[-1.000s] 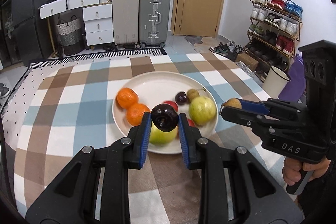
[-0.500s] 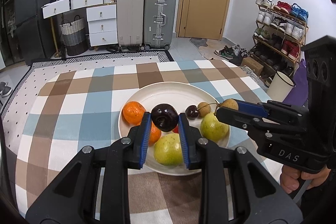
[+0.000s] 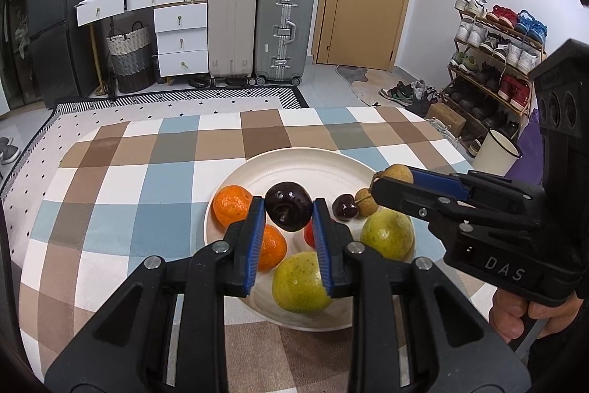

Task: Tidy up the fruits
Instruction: 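Carry the cherry and brown fruit over the plate with both grippers, then open both grippers to drop the cherry and brown fruit onto the plate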

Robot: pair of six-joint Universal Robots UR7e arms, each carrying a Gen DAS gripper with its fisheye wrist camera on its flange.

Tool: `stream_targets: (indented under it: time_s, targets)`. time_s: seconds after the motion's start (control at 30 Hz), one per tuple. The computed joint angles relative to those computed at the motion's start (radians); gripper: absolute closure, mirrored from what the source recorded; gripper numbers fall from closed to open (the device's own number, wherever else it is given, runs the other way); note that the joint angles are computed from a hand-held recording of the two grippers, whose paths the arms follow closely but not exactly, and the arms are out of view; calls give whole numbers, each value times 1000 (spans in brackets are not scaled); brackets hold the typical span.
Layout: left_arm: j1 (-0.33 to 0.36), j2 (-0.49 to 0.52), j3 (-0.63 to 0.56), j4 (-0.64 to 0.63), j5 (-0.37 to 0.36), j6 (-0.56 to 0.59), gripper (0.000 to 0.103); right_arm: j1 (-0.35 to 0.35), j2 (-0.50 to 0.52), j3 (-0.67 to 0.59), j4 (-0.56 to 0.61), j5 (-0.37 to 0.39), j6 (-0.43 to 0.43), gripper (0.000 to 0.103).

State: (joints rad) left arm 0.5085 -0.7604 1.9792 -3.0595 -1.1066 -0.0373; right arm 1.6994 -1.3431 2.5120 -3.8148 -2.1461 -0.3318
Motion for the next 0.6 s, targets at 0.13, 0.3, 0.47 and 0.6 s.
stream_targets:
  time_s: [0.13,0.3,0.47,0.6]
  targets:
    - [6,17,-13,-3,4,8,80,-12,5,-11,6,1,4,75]
    - [10,37,-31,3,7,10,80,-28,12,-22,13,-1,6,75]
    - [12,47,-38,5,9,6,80,-39,15,-29,20,0,4,75]
    - [13,53,-45,12,13,10,80,-43,18,-36,21,-3,2,75]
